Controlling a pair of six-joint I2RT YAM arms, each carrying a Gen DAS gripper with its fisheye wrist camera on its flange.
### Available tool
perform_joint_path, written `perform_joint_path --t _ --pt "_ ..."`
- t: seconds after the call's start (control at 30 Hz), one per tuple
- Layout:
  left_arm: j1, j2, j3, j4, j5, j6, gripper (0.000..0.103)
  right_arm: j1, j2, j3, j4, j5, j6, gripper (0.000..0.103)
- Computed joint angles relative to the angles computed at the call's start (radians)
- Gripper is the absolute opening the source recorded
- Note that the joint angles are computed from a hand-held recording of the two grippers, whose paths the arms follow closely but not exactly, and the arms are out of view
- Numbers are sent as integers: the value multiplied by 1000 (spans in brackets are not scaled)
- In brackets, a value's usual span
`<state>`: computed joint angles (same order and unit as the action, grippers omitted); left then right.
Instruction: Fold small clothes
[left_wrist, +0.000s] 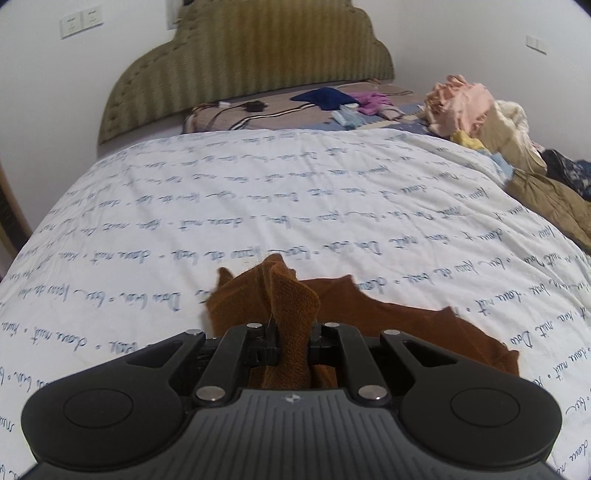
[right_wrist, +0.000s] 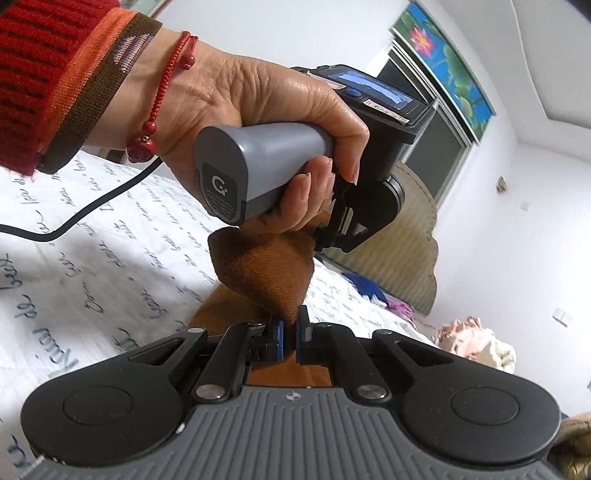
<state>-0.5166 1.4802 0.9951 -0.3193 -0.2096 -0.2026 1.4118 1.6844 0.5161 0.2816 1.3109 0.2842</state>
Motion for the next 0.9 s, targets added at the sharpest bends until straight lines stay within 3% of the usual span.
perform_joint_path --t 0.27,0.5,0.73,0.9 --pt "-113 103 66 4 -51 -30 9 -4 -80 -47 -221 -2 281 6" --pt "-182 191 125 27 -72 -38 9 -21 -129 -87 -325 -14 442 6" --pt "-228 278 192 37 -73 -69 8 -48 -199 -141 -396 -56 579 6" --pt "-265 337 252 13 -84 -83 8 -73 -269 -203 -369 -108 623 6"
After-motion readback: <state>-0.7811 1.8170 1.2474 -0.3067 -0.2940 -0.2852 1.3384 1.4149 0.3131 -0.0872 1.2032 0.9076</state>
